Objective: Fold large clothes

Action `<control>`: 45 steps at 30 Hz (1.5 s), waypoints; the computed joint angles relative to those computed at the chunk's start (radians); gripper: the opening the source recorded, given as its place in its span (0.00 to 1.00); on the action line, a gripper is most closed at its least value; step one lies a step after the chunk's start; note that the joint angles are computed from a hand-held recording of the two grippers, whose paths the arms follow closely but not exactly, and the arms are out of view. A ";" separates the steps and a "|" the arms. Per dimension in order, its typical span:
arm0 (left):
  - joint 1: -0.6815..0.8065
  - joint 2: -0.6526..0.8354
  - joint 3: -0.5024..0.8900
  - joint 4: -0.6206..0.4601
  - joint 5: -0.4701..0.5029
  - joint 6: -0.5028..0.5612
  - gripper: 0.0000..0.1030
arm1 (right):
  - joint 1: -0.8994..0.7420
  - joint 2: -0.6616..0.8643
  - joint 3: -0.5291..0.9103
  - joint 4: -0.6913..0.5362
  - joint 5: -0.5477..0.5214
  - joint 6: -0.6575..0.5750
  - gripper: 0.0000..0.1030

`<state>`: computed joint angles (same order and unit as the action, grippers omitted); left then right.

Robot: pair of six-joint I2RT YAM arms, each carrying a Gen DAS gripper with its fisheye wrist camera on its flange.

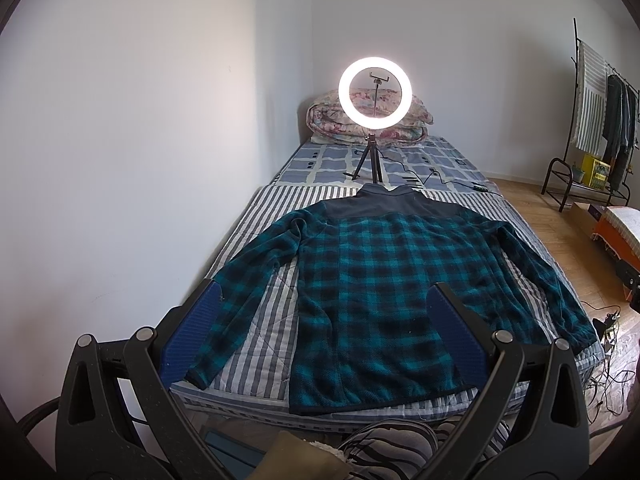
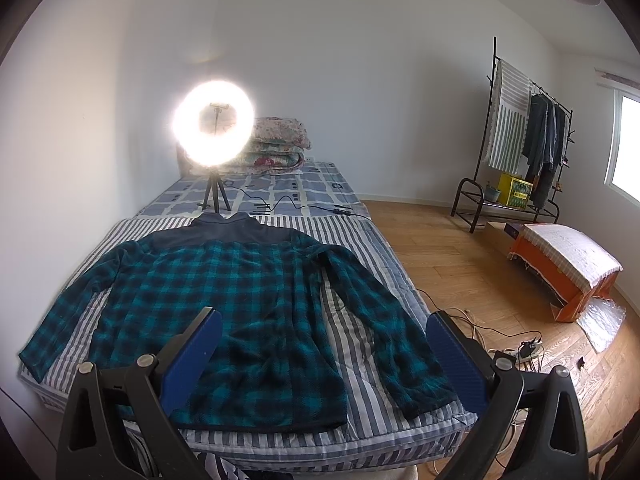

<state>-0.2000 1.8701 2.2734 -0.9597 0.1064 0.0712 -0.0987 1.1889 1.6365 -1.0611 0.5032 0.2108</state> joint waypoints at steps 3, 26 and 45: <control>0.006 0.011 0.017 -0.009 0.004 0.005 1.00 | -0.001 0.002 0.002 -0.001 -0.002 0.000 1.00; 0.092 0.062 -0.009 0.002 0.025 0.038 1.00 | 0.019 0.083 -0.018 0.092 -0.072 -0.058 1.00; 0.343 -0.050 -0.419 0.200 0.045 0.152 0.92 | 0.193 0.572 0.306 0.260 -0.430 -0.145 0.99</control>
<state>0.1432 1.8205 1.8542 -0.7600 0.1509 0.2229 0.0941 1.7613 1.9421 -0.8010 0.0730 0.0657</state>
